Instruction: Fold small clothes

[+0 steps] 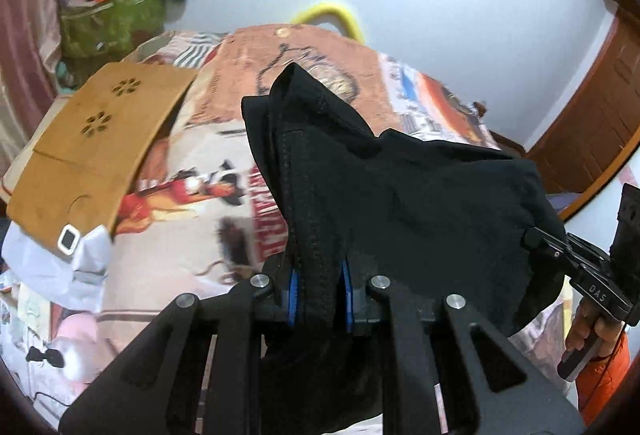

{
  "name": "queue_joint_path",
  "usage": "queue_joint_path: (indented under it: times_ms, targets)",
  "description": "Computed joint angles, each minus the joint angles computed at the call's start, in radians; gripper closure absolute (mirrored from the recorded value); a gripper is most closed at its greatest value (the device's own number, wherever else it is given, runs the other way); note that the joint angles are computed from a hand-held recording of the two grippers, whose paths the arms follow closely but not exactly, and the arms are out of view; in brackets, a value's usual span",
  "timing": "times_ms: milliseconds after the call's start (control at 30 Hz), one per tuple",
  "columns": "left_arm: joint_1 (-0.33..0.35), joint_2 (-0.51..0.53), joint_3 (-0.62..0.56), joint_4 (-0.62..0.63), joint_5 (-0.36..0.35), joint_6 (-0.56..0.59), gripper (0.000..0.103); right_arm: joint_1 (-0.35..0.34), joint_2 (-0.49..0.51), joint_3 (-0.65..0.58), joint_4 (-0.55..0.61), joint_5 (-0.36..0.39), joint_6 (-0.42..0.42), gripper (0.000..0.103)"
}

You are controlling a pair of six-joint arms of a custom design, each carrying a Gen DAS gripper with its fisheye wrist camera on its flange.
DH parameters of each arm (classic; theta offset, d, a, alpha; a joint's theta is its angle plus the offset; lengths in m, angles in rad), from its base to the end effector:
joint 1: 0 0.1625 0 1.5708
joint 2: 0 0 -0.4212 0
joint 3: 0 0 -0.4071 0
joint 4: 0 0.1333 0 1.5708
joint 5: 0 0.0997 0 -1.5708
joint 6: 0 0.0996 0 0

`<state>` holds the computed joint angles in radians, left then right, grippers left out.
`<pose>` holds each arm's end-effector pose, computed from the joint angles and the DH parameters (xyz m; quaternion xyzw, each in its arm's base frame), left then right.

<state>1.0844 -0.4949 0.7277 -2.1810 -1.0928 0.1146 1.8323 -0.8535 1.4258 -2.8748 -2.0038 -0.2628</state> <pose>-0.2586 -0.8723 0.2232 0.2401 0.9247 -0.2221 0.1948 0.2833 -0.7044 0.2588 0.1621 -0.9008 0.3493 0.2008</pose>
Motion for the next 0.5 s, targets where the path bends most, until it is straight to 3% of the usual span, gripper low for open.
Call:
queue_joint_path:
  times_ms: [200, 400, 500]
  targets:
    - [0.052, 0.045, -0.065, 0.057, 0.013, 0.015, 0.087, -0.025, 0.081, -0.088, 0.108, 0.019, 0.057, 0.094]
    - [0.111, 0.203, -0.325, 0.25, -0.007, -0.033, 0.084, -0.059, 0.139, -0.166, 0.204, -0.012, 0.119, 0.094]
    - [0.12, 0.239, -0.372, 0.247, 0.002, -0.018, 0.079, -0.07, 0.145, -0.173, 0.218, -0.011, 0.128, 0.092]
